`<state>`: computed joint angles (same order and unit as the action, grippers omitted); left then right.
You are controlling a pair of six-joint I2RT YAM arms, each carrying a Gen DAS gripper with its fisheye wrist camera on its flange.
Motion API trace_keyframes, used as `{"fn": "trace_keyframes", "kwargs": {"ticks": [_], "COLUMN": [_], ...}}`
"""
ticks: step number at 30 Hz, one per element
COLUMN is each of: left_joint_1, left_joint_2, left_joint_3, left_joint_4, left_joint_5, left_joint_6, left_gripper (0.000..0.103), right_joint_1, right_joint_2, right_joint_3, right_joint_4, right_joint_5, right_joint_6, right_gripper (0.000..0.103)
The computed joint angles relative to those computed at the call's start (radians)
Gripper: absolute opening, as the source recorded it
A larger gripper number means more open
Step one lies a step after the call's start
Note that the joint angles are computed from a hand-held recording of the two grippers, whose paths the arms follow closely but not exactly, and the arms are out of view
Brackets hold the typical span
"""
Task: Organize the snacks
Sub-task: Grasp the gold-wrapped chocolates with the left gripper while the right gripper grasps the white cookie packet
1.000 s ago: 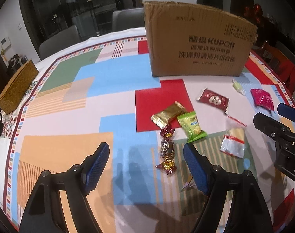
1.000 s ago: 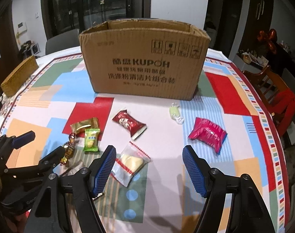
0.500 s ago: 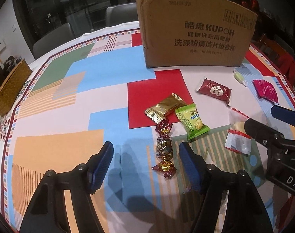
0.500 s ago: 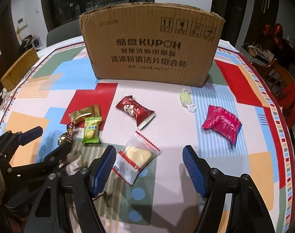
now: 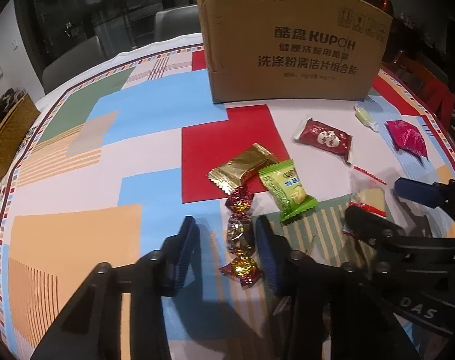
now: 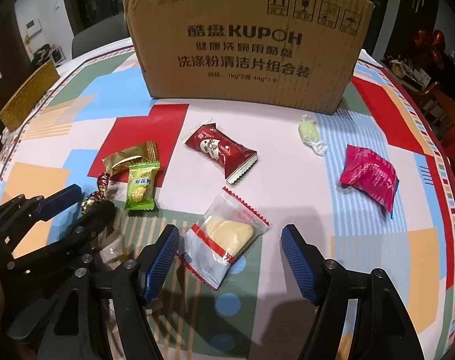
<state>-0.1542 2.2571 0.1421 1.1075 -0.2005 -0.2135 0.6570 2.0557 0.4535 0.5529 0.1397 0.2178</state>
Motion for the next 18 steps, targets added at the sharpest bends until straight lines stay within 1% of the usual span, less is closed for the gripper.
{"fn": "trace_keyframes", "kwargs": {"ticks": [1,2,4,5,7,9,10,12,13,14,18], "left_joint_1": [0.0,-0.004,-0.013,-0.017,-0.021,-0.019,-0.018,-0.023,-0.026,-0.027,-0.025], "left_joint_2": [0.001,0.005,0.01,0.012,0.017,0.023,0.028,0.027,0.025,0.022,0.01], "left_joint_3": [-0.001,-0.003,-0.006,-0.006,-0.007,-0.008,-0.008,-0.008,-0.007,-0.007,-0.011], "left_joint_4": [0.004,0.014,0.024,0.027,0.035,0.046,0.051,0.049,0.045,0.04,0.03], "left_joint_5": [0.008,0.012,0.01,0.007,0.003,0.005,0.005,-0.001,-0.003,-0.002,-0.007], "left_joint_6": [0.001,0.001,-0.002,-0.005,-0.011,-0.01,-0.01,-0.013,-0.015,-0.017,-0.026], "left_gripper": [0.028,0.027,0.019,0.019,0.019,0.019,0.019,0.019,0.019,0.019,0.019], "right_joint_1": [-0.001,-0.003,-0.006,-0.006,-0.008,-0.008,-0.012,-0.019,-0.019,-0.02,-0.028], "right_joint_2": [0.007,0.017,0.026,0.029,0.032,0.032,0.031,0.025,0.022,0.023,0.022], "right_joint_3": [0.007,0.013,0.017,0.018,0.018,0.014,0.011,0.002,-0.002,-0.005,-0.013], "right_joint_4": [-0.005,-0.007,0.001,0.003,0.011,0.022,0.026,0.038,0.043,0.048,0.064], "right_joint_5": [-0.001,-0.005,-0.005,-0.005,-0.003,-0.002,-0.007,-0.016,-0.017,-0.023,-0.033], "right_joint_6": [-0.001,0.0,-0.002,-0.002,-0.005,-0.005,-0.007,-0.011,-0.013,-0.015,-0.028], "right_gripper": [0.072,0.072,0.071,0.071,0.064,0.053,0.051,0.038,0.037,0.03,0.029]}}
